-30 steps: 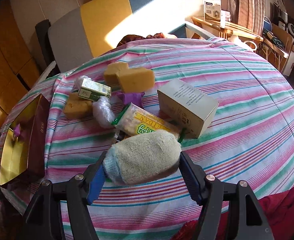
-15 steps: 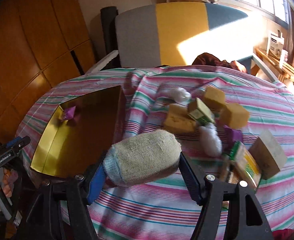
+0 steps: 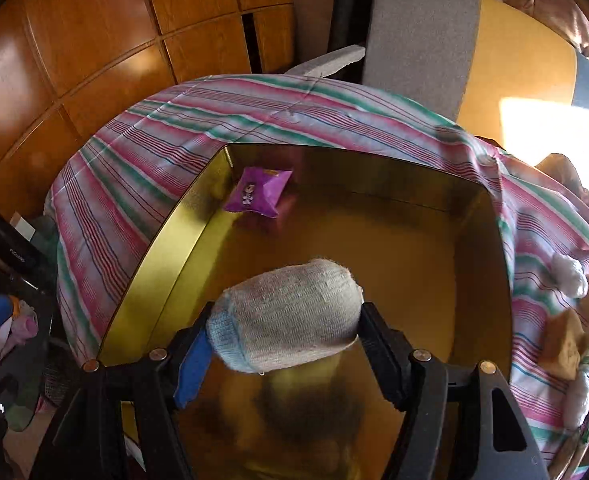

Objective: Organize objects
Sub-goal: 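Carry the grey sock roll into the gold tin and open the right gripper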

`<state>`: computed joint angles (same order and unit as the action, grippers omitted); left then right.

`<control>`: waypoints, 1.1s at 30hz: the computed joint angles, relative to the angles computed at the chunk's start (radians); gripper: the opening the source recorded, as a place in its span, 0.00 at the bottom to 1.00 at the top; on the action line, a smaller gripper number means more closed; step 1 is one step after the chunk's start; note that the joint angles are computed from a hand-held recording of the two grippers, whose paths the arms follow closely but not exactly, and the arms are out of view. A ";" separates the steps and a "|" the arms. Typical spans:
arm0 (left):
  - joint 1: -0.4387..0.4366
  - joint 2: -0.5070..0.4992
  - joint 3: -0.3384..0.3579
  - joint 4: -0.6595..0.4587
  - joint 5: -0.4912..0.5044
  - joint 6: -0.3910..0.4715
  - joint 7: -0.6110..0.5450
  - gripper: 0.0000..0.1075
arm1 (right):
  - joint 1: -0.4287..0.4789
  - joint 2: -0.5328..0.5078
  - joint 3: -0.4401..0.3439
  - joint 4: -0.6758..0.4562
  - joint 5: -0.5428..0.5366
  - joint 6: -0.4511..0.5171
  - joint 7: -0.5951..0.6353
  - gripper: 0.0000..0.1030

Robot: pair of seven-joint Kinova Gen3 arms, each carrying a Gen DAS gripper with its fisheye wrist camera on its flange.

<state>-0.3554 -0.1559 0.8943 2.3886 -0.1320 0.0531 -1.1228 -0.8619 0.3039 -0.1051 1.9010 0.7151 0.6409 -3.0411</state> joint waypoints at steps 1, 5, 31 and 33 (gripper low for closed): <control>0.006 0.002 -0.014 0.004 0.002 0.000 -0.002 0.66 | 0.016 0.023 -0.005 -0.027 -0.018 -0.005 0.026 0.69; 0.007 0.008 -0.050 0.020 0.005 -0.007 -0.003 0.71 | 0.001 0.083 0.016 -0.114 -0.036 0.024 0.081 0.71; -0.025 -0.038 0.020 0.023 0.062 0.012 -0.017 0.72 | -0.236 -0.023 -0.128 -0.017 0.267 0.533 -0.313 0.79; -0.034 -0.041 0.056 0.013 0.052 0.015 -0.011 0.72 | -0.233 -0.043 -0.144 0.016 0.260 0.551 -0.353 0.79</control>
